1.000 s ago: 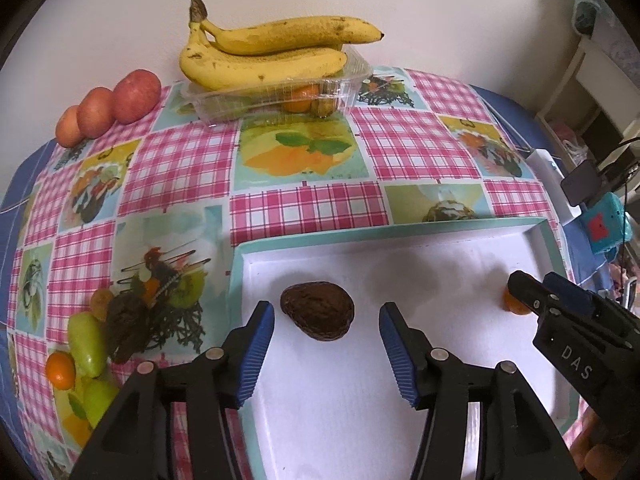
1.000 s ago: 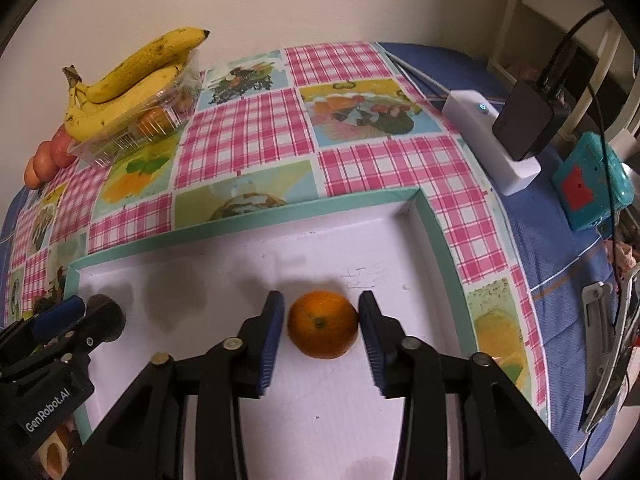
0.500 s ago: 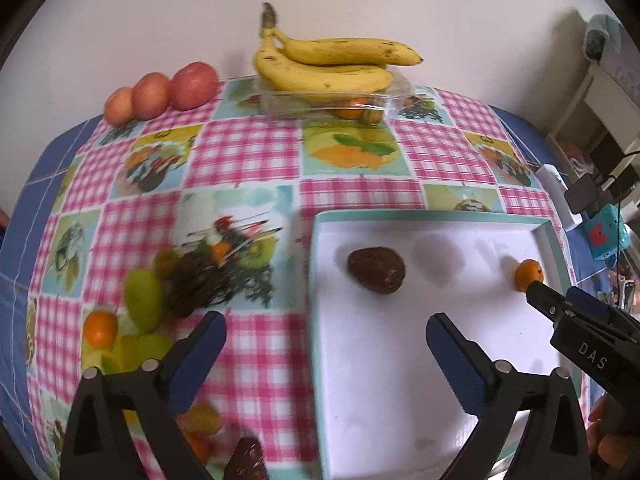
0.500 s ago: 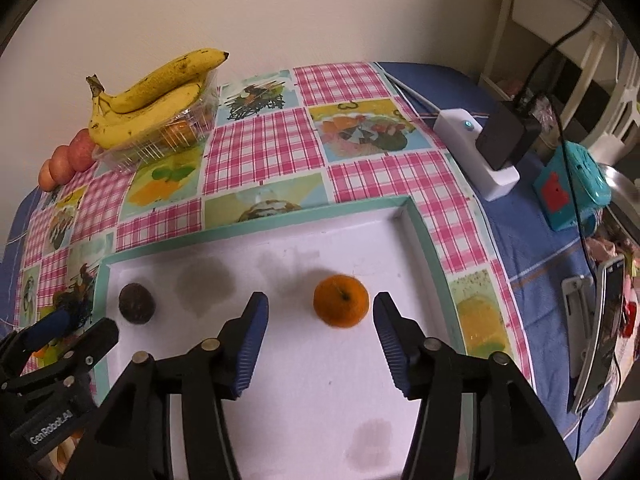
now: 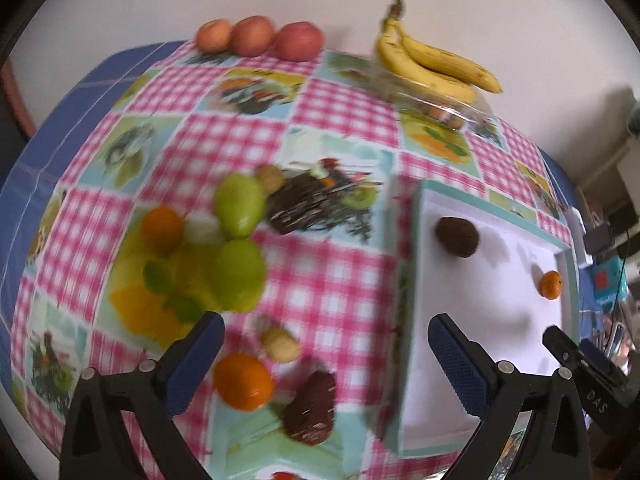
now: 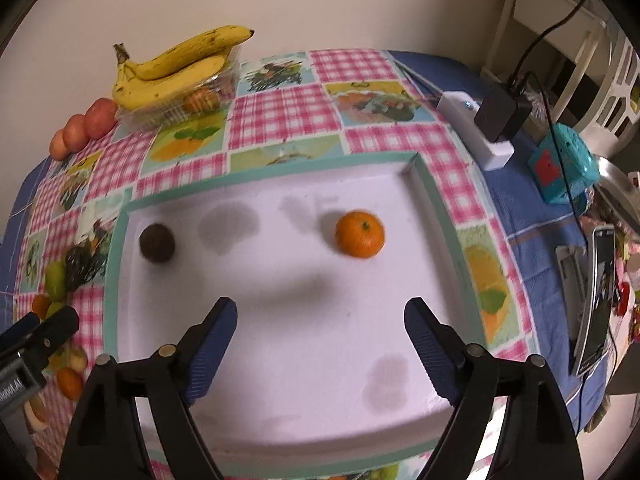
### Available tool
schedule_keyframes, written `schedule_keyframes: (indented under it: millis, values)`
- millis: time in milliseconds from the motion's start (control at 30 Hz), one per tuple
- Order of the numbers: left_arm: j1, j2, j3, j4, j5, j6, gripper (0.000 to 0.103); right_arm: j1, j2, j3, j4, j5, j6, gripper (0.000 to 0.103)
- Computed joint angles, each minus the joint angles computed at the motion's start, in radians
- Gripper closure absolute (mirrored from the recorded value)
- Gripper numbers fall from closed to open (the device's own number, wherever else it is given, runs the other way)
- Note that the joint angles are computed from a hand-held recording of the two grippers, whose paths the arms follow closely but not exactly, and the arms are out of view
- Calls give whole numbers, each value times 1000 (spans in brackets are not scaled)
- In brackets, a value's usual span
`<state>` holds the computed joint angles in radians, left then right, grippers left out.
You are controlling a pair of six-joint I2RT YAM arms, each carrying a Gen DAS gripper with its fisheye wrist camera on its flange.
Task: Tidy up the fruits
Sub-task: 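Move both open tools back toward the fruit pile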
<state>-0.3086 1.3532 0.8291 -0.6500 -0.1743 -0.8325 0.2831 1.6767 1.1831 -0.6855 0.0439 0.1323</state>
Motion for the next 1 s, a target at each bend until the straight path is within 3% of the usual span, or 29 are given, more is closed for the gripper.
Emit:
schedule_keyframes:
  millis: [67,267,433,667,1000]
  values:
    - [8,-48,-36,-9,-15,-23,0,19,-31,-38,15,13,4,10]
    - [11,-191,-85,-84,-120,-46,0,74,-122,-136,48,37,23,10]
    - [24,-217,-88,-194,-208,-12,0,135,-188,-216,68,33,58,9]
    - [130,-307,-126,-213,-207,61,0,227,-212,-272,95,-26,94,9]
    - [348,-436,-140,-194,-153,207,0,322,-181,-231,125,-73,169,9]
